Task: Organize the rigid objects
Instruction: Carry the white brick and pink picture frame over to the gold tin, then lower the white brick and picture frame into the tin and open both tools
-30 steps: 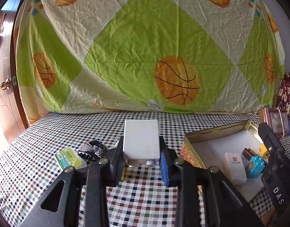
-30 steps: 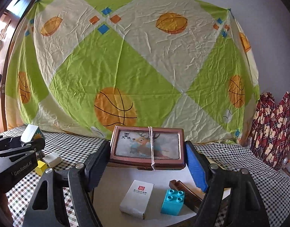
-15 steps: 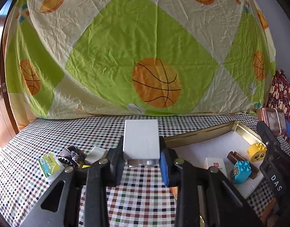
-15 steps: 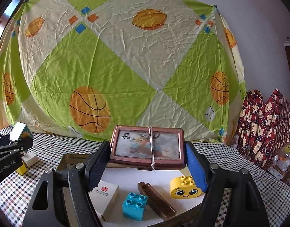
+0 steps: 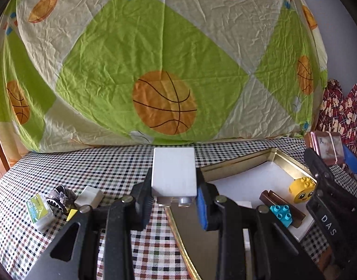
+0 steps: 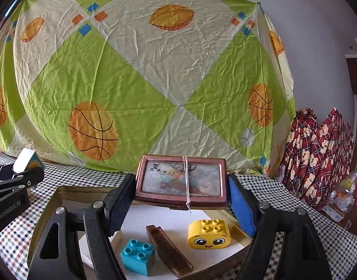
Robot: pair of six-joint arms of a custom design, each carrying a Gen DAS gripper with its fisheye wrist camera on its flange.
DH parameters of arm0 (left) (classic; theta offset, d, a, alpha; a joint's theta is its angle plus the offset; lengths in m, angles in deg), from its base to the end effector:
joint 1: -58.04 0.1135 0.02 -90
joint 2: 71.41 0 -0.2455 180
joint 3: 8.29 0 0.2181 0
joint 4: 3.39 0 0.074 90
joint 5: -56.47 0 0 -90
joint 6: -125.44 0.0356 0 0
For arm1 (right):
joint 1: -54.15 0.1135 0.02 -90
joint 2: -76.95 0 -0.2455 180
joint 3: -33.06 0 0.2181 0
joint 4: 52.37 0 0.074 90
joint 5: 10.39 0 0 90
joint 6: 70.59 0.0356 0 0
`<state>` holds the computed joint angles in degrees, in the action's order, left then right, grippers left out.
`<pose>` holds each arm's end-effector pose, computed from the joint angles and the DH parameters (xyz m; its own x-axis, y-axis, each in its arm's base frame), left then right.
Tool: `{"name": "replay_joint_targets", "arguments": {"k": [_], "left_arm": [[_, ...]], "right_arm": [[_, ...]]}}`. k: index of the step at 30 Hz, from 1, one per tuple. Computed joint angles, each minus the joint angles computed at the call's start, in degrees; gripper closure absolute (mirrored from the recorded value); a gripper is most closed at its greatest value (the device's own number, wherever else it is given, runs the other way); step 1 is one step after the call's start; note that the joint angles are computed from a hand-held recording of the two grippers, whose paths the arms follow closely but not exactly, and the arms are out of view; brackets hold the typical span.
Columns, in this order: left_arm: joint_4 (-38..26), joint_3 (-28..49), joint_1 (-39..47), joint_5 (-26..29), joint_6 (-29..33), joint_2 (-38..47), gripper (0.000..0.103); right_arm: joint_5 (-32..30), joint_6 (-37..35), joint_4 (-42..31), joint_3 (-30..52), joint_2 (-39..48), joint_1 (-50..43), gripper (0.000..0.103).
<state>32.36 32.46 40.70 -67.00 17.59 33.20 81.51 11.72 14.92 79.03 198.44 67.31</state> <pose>0.2631 -0.0616 0.1064 -0.3620 -0.1548 -0.9192 -0.3432 0.9390 -0.0230 0.3033 0.0697 0.0960 -0.1120 -0.1635 -0.9802 -0.2125 0.9675 -0.1371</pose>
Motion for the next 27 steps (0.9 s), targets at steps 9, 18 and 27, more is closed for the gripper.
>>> {"name": "replay_joint_targets", "arguments": {"k": [9,18,27], "left_arm": [[-2.5,4.8,-2.2,-0.1,-0.1,2.9,0.073],[-5.5,10.5,-5.1,-1.0,0.0,6.3,0.073],[-9.0,15.2,-6.2,-1.0,-0.7,9.1,0.073]], "right_arm": [[-0.7,0.4,-3.8,3.2,0.3,-3.3,0.024],[-1.3,1.1,-9.1,7.6,1.0,-5.8,0.024],[-1.8,1.0,-15.4,12.2,1.7,-6.4,0.024]]}}
